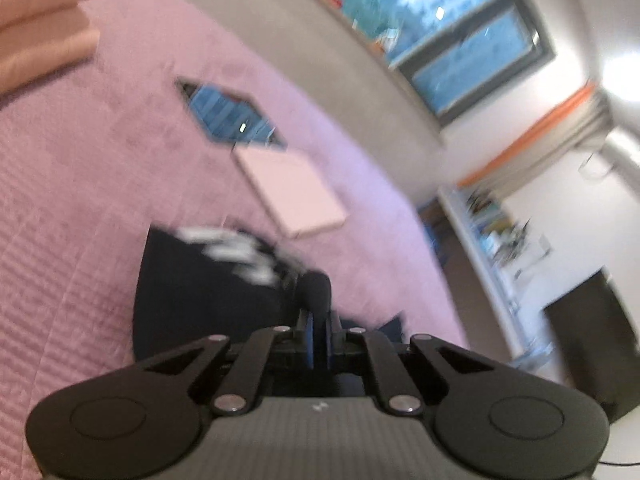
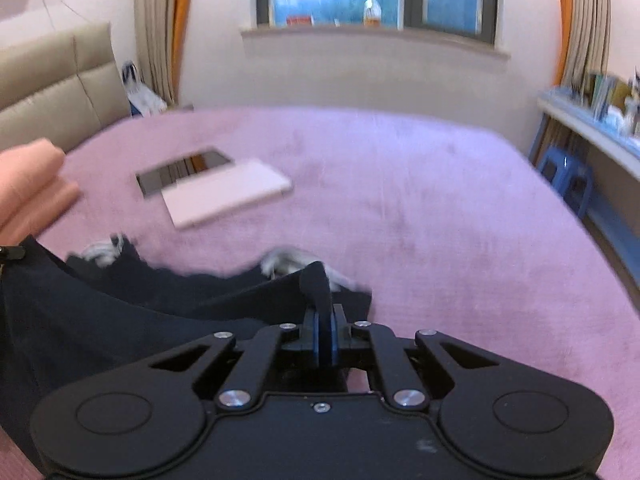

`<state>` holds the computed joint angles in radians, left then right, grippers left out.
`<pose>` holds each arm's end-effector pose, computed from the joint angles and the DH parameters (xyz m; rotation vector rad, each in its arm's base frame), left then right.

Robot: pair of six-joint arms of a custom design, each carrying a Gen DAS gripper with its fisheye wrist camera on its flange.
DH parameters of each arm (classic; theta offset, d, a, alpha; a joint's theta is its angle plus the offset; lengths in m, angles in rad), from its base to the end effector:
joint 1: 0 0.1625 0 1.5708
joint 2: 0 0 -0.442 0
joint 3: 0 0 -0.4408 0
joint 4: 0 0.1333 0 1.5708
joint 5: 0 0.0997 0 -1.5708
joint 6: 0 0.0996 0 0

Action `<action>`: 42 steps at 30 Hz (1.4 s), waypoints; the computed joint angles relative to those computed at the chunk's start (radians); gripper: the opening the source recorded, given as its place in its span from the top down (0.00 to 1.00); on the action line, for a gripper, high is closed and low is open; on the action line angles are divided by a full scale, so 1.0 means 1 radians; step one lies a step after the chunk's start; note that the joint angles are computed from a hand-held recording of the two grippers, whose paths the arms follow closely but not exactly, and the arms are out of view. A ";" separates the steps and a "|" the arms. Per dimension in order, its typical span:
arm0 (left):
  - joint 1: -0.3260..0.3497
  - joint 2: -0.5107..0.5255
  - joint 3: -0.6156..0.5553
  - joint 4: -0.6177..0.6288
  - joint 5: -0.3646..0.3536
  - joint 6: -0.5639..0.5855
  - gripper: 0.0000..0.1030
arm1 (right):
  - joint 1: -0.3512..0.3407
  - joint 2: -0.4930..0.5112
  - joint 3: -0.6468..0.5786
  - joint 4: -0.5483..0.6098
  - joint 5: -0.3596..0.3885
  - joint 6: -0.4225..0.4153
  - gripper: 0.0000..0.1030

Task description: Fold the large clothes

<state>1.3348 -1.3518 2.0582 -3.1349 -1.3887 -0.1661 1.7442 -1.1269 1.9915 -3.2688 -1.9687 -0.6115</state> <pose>0.0137 -0.5902 0.3191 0.0193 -2.8447 1.3252 0.1987 -0.5854 0.2384 0.7274 -2.3232 0.9414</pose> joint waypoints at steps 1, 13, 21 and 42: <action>-0.006 -0.002 -0.004 -0.009 0.010 0.001 0.94 | 0.005 0.003 -0.013 0.004 0.007 -0.002 0.94; -0.035 0.046 -0.137 0.246 0.197 0.082 0.70 | 0.033 0.121 -0.111 -0.038 -0.031 -0.108 0.94; 0.021 0.136 -0.165 0.314 0.227 0.075 0.51 | -0.019 0.091 -0.054 0.041 -0.064 0.002 0.94; -0.039 0.176 -0.229 -0.061 0.174 0.205 0.88 | 0.029 0.180 -0.204 -0.148 0.002 -0.060 0.94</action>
<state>1.2962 -1.1762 1.8294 -3.1955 -1.2147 0.0384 1.7735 -0.9469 1.7877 -3.4163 -1.9665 -0.6718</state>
